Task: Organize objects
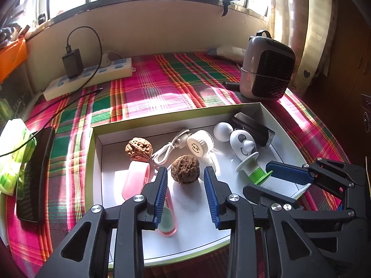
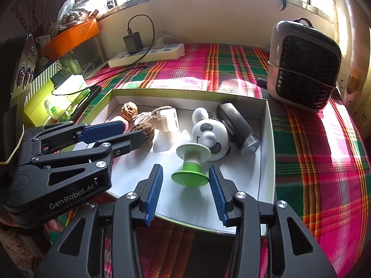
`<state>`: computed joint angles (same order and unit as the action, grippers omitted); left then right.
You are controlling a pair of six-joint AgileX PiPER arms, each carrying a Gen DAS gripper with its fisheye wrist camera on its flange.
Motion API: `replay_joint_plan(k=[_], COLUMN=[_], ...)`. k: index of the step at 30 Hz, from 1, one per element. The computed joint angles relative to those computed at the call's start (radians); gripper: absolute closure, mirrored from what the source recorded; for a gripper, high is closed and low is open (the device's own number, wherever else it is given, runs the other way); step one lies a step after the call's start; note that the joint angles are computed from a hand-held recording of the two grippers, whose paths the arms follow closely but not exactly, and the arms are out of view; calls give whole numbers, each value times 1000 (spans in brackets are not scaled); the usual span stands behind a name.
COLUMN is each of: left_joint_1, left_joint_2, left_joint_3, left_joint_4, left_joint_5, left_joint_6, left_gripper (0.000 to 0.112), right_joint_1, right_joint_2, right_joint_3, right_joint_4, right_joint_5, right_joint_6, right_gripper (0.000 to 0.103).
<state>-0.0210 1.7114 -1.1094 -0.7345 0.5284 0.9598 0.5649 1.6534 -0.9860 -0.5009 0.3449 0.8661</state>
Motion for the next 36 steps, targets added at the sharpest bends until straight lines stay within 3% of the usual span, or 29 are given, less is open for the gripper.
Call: replay_joint_plan(k=[7, 19, 24, 36], left_joint_1=[-2, 15, 2, 21], left_joint_2=[-98, -232, -286, -373], left_joint_3=[95, 245, 311, 407], left_joint_4=[6, -7, 27, 23], left_joint_5=[-57, -87, -145, -159], left_joint_6=[-6, -19, -61, -73], left_gripper=[82, 82, 82, 82], right_joint_1=[27, 100, 135, 229], right_joint_2=[-46, -127, -146, -185], right_joint_3=[38, 110, 131, 180], right_joint_4=[-73, -253, -313, -431], right_joint_5=[0, 41, 66, 126], right_joint_6=[102, 332, 404, 567], right_gripper=[60, 60, 60, 60])
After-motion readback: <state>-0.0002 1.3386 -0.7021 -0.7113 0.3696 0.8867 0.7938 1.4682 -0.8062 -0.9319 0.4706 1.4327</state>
